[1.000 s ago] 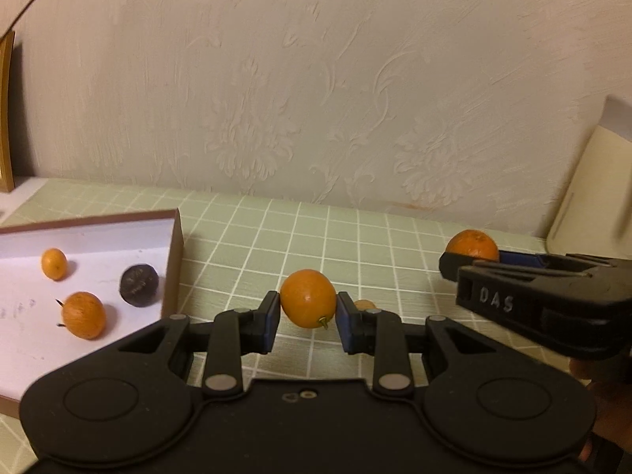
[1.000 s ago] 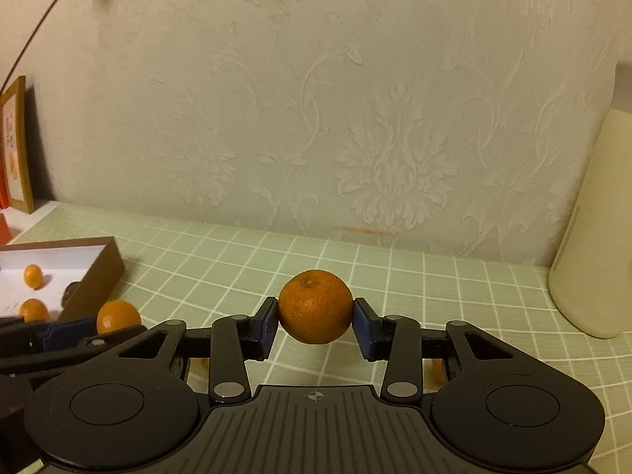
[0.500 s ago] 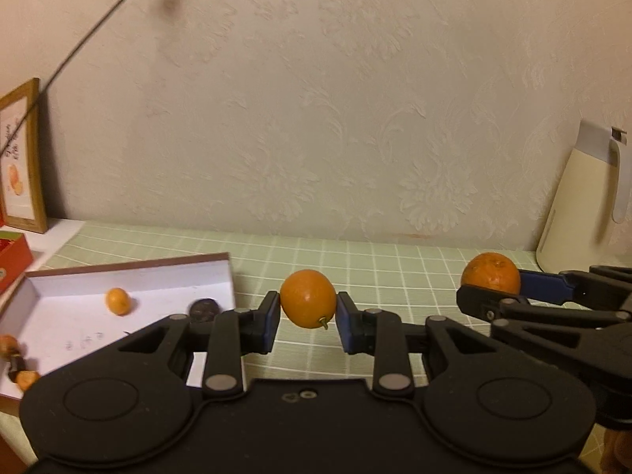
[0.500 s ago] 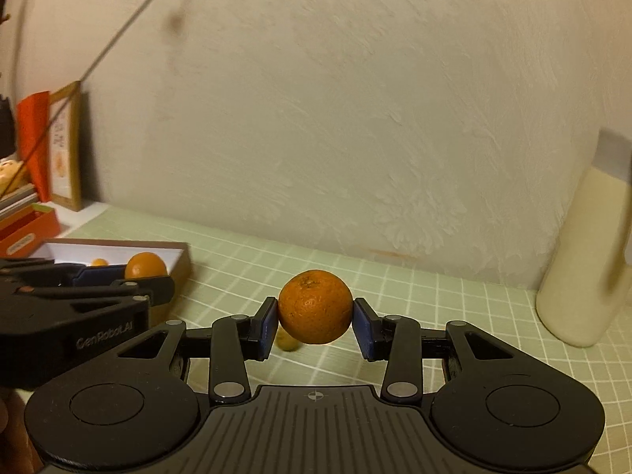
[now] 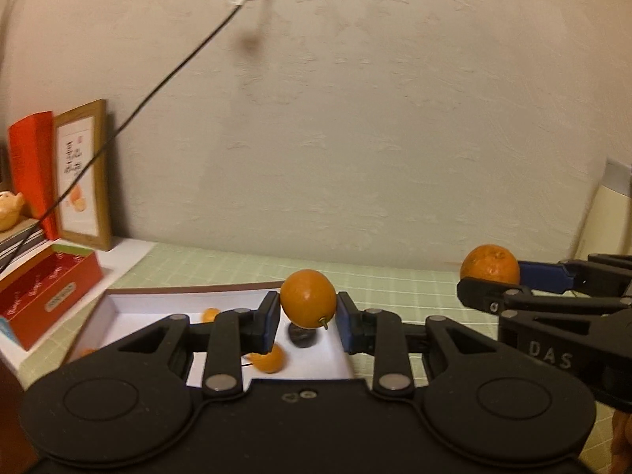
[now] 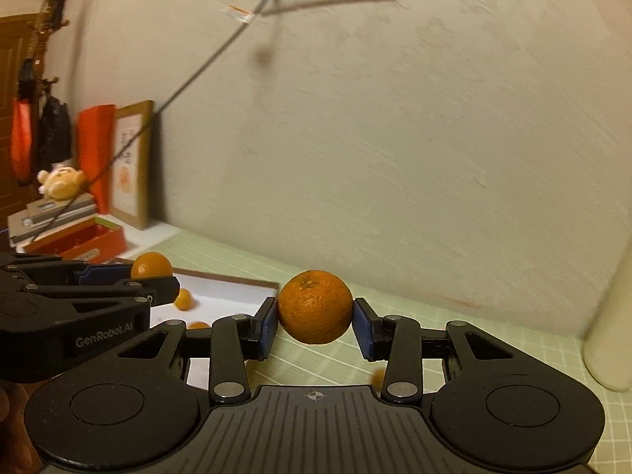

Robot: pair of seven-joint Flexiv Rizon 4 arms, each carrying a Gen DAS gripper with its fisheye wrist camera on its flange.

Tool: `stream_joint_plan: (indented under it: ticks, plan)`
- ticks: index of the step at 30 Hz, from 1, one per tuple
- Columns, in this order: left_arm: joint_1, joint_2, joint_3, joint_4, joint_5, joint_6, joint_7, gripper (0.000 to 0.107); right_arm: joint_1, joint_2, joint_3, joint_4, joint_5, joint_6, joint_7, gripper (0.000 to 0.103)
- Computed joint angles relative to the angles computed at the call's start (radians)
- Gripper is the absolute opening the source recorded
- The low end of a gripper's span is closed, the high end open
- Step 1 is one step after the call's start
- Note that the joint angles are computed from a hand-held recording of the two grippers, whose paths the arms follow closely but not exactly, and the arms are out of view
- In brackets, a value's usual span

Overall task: Organize fruits
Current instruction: 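Lift and carry the tangerine and the orange over the box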

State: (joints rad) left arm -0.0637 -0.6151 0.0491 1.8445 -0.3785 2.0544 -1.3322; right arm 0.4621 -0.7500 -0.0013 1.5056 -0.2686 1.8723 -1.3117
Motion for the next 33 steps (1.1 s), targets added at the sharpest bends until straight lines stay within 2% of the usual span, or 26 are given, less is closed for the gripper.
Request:
stream_joint_plan:
  ticks: [16, 24, 33]
  plan:
    - [0.055, 0.034, 0.019, 0.053, -0.017, 0.042, -0.032, 0.021, 0.027, -0.046, 0.050, -0.075, -0.051, -0.012, -0.012, 0.041]
    - [0.059, 0.034, 0.054, 0.064, -0.077, 0.055, -0.022, 0.021, 0.023, -0.097, 0.095, -0.158, -0.095, -0.033, -0.007, 0.041]
    - [0.072, -0.003, 0.092, 0.034, -0.147, 0.058, 0.020, 0.021, 0.042, -0.180, 0.105, -0.293, -0.120, -0.091, 0.007, 0.041]
